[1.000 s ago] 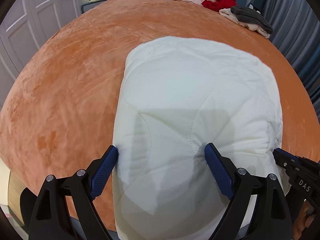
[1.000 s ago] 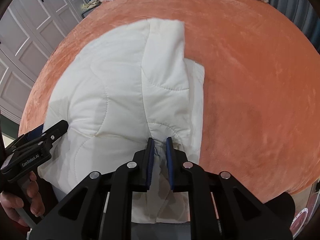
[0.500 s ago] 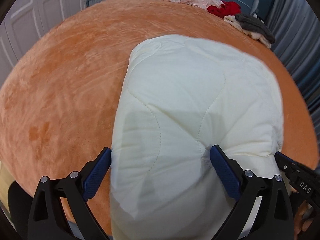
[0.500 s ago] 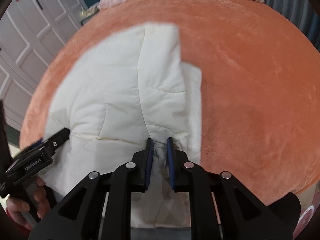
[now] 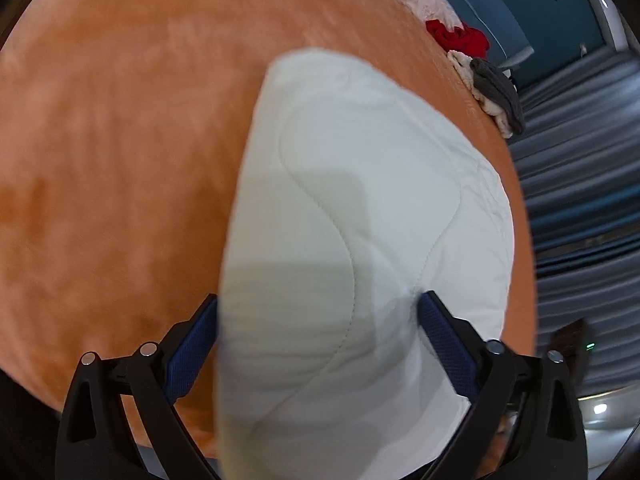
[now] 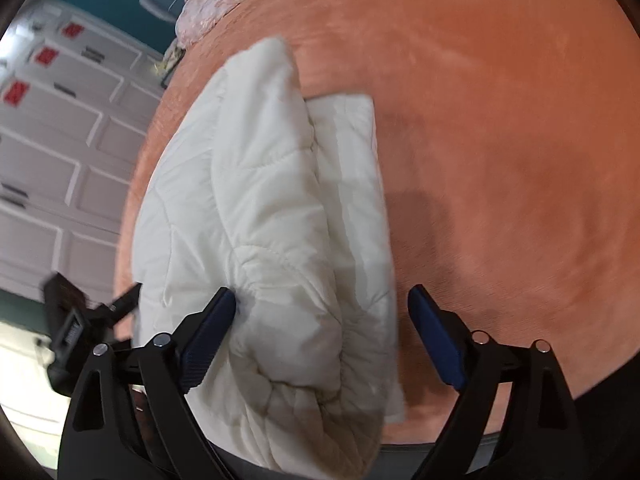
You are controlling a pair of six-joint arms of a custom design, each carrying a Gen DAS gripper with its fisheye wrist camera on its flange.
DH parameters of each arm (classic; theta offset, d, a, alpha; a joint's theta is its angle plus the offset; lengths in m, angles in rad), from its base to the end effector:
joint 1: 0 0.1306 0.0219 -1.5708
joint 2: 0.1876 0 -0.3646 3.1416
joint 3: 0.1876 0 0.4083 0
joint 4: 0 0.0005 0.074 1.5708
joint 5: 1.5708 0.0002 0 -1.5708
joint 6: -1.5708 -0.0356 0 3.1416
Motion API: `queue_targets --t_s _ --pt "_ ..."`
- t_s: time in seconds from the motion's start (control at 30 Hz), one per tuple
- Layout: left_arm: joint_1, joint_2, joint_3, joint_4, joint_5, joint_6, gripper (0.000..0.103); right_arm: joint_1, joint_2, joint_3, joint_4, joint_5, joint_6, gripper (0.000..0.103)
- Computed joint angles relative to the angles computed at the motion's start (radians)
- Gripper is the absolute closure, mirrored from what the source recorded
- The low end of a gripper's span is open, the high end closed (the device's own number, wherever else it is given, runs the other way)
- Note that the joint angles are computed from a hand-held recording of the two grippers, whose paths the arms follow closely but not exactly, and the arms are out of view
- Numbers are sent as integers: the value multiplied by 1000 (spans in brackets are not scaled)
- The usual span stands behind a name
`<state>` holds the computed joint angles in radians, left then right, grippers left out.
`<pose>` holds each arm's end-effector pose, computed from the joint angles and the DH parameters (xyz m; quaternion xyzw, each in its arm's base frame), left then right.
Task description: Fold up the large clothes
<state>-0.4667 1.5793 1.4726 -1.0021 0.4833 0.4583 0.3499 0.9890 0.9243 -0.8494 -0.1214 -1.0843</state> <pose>0.4797 -0.2608 0.3502 0.0588 0.9449 -0.3077 0.0950 0.3330 0.1256 0.3541 0.3209 0.8889 0.2548 0.2049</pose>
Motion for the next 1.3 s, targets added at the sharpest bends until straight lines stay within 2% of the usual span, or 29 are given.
queue_targets --t_s 0.13,0.2,0.27,0.37,0.47,0.53,0.57,0.63,0.73,0.9,1.07,1.3 --pt "-15 9 -10 38 1 25 5 -24 -27 -77 134 -78 -56 14" --pt "-20 19 3 32 -2 23 5 -28 -25 -104 200 -96 -94 14" --pt "-31 19 18 19 -25 -3 5 -30 -20 -114 234 -101 -109 15" --pt "-56 13 39 5 -87 -65 12 -18 -24 -88 195 -64 -39 51" --pt "-85 -2 58 5 -142 -127 20 1 -28 -20 99 1 43 69" --pt "-95 -16 65 23 -150 -146 24 21 -30 22 52 57 87 74" --pt "-100 -25 70 34 -151 -161 28 31 -34 41 31 85 108 74" --pt "-115 -41 86 52 -180 -207 31 55 -29 91 -9 150 148 75" --pt "-114 -55 115 77 -177 -233 32 76 -16 167 -49 247 214 76" --pt "-114 -16 246 85 -178 -256 32 70 35 301 -63 351 338 76" --pt "-103 69 413 91 -177 -274 32 13 101 405 -24 357 438 76" --pt "-78 282 729 41 -179 -309 32 -78 242 527 45 311 530 76"
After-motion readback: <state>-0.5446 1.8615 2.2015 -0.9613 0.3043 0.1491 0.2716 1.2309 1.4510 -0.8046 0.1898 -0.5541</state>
